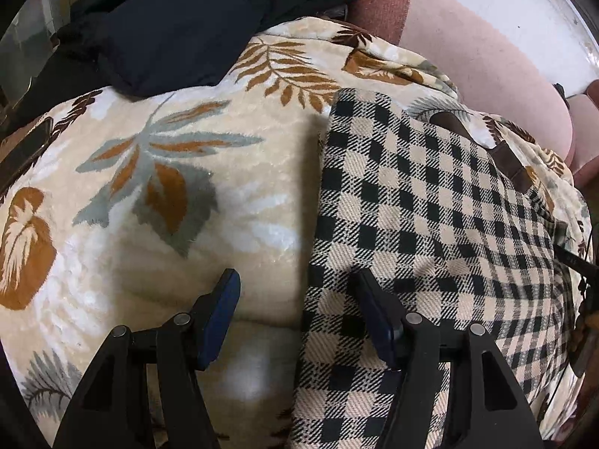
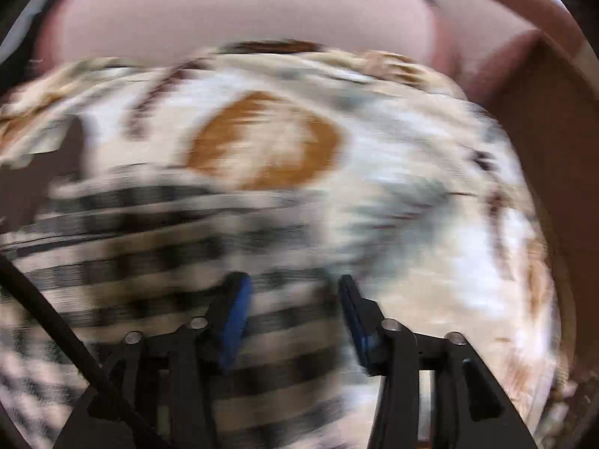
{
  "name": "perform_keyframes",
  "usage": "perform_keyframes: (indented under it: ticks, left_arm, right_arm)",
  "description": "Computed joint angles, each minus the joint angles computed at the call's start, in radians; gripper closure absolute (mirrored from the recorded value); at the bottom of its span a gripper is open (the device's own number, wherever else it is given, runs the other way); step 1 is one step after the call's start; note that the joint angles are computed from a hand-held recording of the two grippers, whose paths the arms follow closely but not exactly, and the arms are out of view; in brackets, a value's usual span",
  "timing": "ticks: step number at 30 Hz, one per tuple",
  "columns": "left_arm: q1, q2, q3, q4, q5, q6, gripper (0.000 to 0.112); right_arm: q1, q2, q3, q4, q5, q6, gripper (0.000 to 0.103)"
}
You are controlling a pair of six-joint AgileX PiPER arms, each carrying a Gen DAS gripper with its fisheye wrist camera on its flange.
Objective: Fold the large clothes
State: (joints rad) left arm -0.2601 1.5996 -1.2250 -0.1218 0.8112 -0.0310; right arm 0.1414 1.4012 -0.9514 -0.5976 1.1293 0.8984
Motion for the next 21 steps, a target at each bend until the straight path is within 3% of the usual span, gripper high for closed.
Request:
perform_keyframes:
  ticks: [4, 9, 12, 15, 21]
  left_arm:
    - [0.009, 0.004, -0.002, -0.002, 0.006, 0.001, 0.048]
    - [-0.012, -0.003, 0.006, 0.04, -0.008, -0.038, 0.048]
    - [-0.013, -0.011, 0.019, 0.037, -0.023, -0.042, 0.048]
    - [-0.005, -0.021, 0.035, 0.02, -0.039, -0.021, 0.048]
    - [0.019, -0.034, 0.065, -0.034, -0.074, 0.054, 0.048]
  right_arm:
    - [-0.145, -0.107, 0.038, 0.122, -0.065, -0.122, 0.03]
    - [-0.14, -0.24, 0.04, 0.143, -0.056, -0.163, 0.033]
    - [-0.128, -0.292, 0.033, 0.232, -0.098, -0.218, 0.032]
    - [-0.11, -0.267, 0.011, 0.281, -0.137, -0.25, 0.032]
    - [-0.009, -0.04, -0.04, 0.087, -0.141, -0.174, 0.029]
